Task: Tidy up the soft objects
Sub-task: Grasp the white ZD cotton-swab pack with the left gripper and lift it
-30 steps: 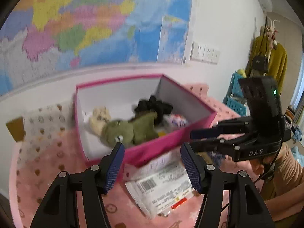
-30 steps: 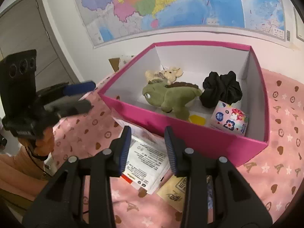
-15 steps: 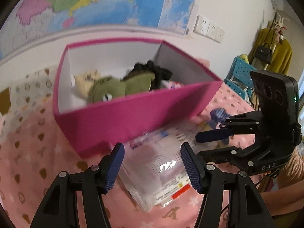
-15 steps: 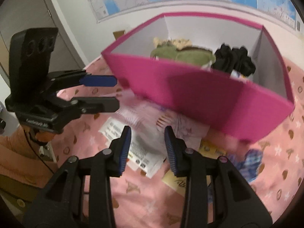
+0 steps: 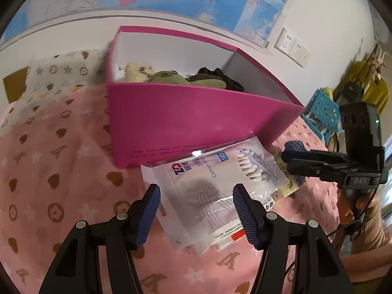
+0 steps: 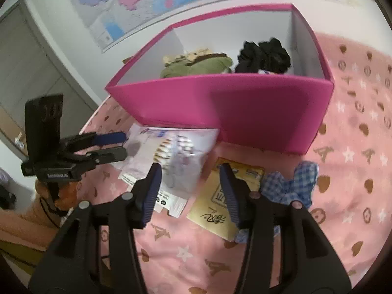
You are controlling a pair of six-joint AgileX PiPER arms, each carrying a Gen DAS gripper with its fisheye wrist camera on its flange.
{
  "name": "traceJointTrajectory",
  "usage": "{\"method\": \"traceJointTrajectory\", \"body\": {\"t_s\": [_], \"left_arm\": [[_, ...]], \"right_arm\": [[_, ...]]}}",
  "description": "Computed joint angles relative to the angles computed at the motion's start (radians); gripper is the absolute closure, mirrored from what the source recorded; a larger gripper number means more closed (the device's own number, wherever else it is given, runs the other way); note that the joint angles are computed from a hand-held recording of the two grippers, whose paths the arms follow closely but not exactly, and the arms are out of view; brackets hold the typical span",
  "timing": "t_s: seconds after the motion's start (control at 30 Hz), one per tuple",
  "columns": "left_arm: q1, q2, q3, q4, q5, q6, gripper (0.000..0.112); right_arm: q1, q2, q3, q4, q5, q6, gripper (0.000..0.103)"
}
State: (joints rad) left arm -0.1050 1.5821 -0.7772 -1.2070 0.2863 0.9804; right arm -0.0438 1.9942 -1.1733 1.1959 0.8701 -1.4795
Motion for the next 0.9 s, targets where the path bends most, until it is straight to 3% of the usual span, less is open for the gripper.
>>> {"method": "traceJointTrajectory", "body": {"t_s": [0.2, 0.4, 0.6, 0.73, 0.9], "left_arm": [[0.049, -0.034, 0.058, -0.152, 0.015, 0.129, 0.045], [0.076, -0.019, 0.058, -0.097, 0.047, 0.075, 0.045], [0.094, 0.008, 0.044, -0.122, 0.101, 0.129, 0.047], [0.097, 0.048, 0.010, -0.127, 0.156, 0.136, 0.057], [0.079, 0.043, 0.017, -0.141, 0.137, 0.123, 0.058]], "right_arm": [[0.028, 0.027, -0.033, -0.012, 0.021, 0.028, 0.052], [0.077, 0.045, -0.054, -0.024, 0.014, 0.049, 0.052], [0.066, 0.071, -0.079, -0.029, 0.031, 0.080, 0.052], [0.066, 0.086, -0.084, 0.005, 0.035, 0.056, 0.052], [0.087, 0.065, -0.040, 0.050, -0.029, -0.009, 0.071]]}}
